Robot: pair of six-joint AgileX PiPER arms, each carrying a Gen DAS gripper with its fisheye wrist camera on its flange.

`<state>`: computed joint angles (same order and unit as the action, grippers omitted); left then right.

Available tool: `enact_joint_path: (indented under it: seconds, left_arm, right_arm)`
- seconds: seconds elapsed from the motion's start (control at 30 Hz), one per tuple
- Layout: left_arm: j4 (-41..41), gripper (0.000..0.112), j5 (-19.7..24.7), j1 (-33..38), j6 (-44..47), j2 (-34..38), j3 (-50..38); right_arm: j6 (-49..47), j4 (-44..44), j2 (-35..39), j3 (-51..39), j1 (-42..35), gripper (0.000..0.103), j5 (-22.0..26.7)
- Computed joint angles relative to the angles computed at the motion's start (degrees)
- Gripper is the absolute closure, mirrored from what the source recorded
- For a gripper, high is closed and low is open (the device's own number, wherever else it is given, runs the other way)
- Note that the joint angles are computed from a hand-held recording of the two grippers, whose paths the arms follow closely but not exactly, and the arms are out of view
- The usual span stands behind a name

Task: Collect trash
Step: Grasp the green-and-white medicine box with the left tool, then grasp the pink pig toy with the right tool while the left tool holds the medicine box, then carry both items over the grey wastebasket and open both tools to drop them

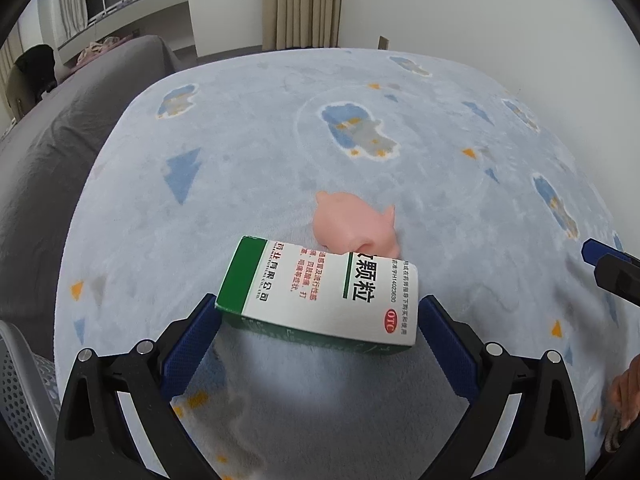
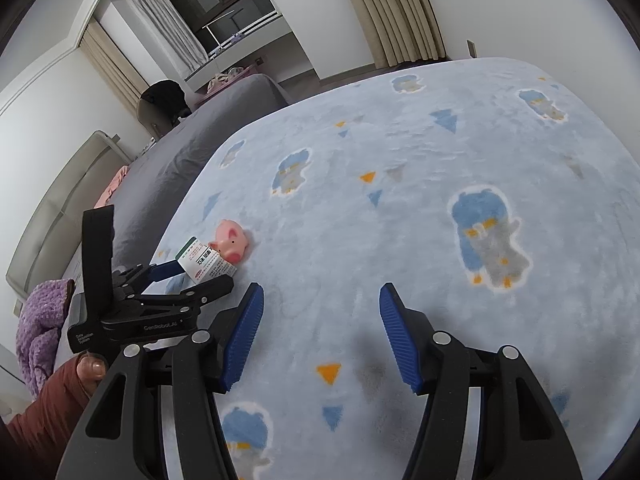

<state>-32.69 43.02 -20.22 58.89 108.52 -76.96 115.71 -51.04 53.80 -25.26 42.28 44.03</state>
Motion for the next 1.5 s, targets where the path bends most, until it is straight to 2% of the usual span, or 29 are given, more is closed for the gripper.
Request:
enact_joint_path:
  seconds: [0.07, 0.1, 0.27, 0.4, 0.63, 0.8, 1.07, 1.13, 1.23, 1.37, 1.5]
  left_arm:
    - [-0.9, 0.02, 0.23, 0.17, 0.9, -0.15, 0.14]
    - [-1.48, 0.028, 0.36, 0.38, 1.42, -0.38, 0.36]
    - [-3.85, 0.028, 1.11, 1.89, 2.63, -1.54, 1.23]
    - [-5.5, 0.028, 0.84, 4.39, 2.97, -4.51, 3.68]
    - [-7.13, 0.028, -0.34, 13.31, 3.58, -11.24, 7.07]
    - [-6.75, 0.028, -1.87, 20.12, 2.87, -13.78, 6.85]
    - [-3.78, 0.028, -5.34, 28.02, 1.02, -13.94, 5.59]
    - [-3.01, 0.028, -5.91, 29.35, 0.57, -13.27, 5.0]
    - [-2.89, 0.028, -5.72, 31.0, 0.19, -12.65, 4.33]
    - [-3.41, 0.028, -4.73, 32.86, -0.27, -11.75, 3.07]
    - [-3.71, 0.028, -3.73, 34.16, -1.15, -10.74, 1.3]
  right_arm:
    - [-0.09, 0.07, 0.3, -0.16, -0.03, 0.045, 0.0]
    - [-0.34, 0.26, 0.58, -0.35, -0.15, 0.045, -0.04]
    - [-1.2, 0.66, 2.23, -1.58, -0.36, 0.045, -0.37]
    - [-3.04, 0.76, 5.05, -3.62, -2.28, 0.045, -2.59]
    - [-13.36, 2.12, 18.9, -13.36, -10.08, 0.045, -12.04]
    - [-23.06, 7.22, 30.26, -22.55, -13.79, 0.045, -15.02]
    - [-32.59, 12.63, 43.49, -36.52, -14.9, 0.046, -7.48]
    - [-34.23, 13.19, 46.0, -39.39, -14.89, 0.051, -4.6]
    - [-33.61, 11.98, 47.11, -40.82, -14.34, 0.069, -1.82]
    - [-32.26, 11.81, 46.25, -40.31, -13.43, 0.07, -1.24]
    - [-30.58, 11.42, 45.23, -42.11, -9.26, 0.07, 1.14]
